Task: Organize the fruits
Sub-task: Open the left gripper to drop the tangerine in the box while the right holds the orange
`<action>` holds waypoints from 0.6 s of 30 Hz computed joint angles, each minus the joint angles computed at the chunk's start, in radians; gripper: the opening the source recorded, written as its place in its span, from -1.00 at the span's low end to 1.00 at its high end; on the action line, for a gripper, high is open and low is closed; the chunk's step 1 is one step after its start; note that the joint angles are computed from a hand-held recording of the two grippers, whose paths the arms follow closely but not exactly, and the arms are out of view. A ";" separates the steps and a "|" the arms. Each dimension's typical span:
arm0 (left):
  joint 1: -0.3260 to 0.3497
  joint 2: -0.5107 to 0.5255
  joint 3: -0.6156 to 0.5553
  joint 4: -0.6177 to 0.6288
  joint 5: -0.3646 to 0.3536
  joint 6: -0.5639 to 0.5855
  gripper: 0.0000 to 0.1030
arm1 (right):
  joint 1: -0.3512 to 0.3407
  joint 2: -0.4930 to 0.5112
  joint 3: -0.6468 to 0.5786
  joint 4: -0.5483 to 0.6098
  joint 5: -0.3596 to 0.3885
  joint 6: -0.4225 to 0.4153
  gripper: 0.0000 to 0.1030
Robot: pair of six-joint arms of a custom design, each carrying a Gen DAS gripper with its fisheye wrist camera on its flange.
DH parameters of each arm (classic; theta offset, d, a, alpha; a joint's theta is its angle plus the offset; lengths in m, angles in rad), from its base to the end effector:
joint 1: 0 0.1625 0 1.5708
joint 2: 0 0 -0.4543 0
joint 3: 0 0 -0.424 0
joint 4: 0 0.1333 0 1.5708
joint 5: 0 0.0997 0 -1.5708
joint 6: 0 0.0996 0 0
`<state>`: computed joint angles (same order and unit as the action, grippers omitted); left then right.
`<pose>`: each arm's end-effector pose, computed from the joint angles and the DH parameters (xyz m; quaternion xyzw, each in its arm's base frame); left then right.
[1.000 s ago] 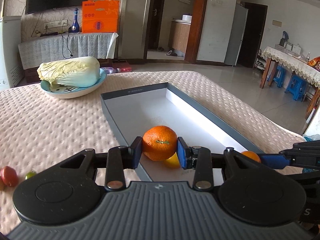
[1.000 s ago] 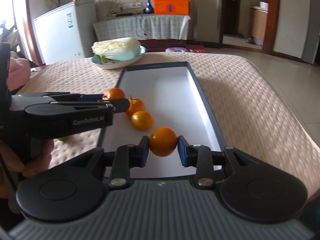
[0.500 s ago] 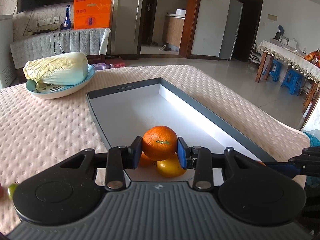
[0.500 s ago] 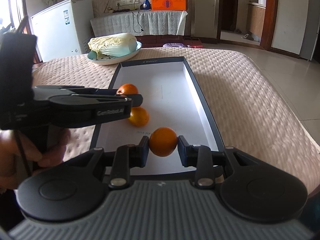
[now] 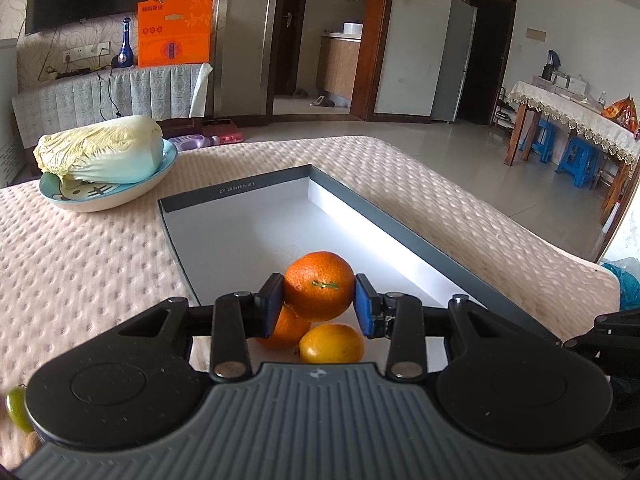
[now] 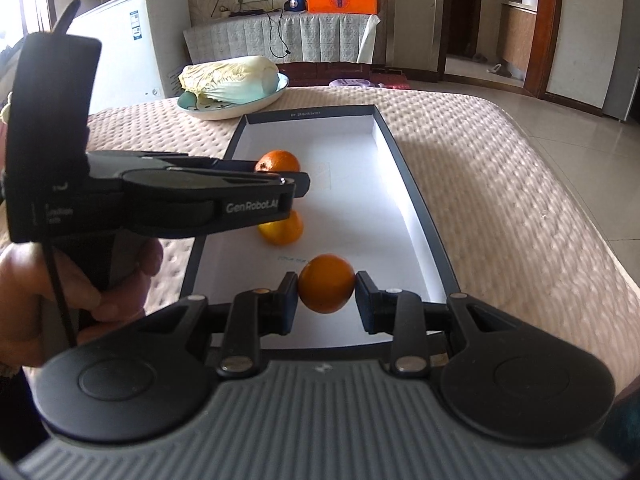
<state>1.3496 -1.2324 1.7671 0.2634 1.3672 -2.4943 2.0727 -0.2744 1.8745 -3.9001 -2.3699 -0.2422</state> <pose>0.0373 -0.5335 0.2355 0.3530 0.8521 -0.3465 0.1713 0.3167 -0.4484 -0.1236 0.1837 -0.8522 0.3728 0.3178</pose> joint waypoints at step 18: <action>-0.005 -0.061 0.019 -0.016 0.009 -0.016 0.21 | 0.002 0.039 -0.087 0.126 -0.022 0.028 -0.34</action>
<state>1.3446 -1.2934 1.7857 0.2474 1.3760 -2.5102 2.0748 -0.2356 1.7875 -3.7737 -2.3920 -0.2141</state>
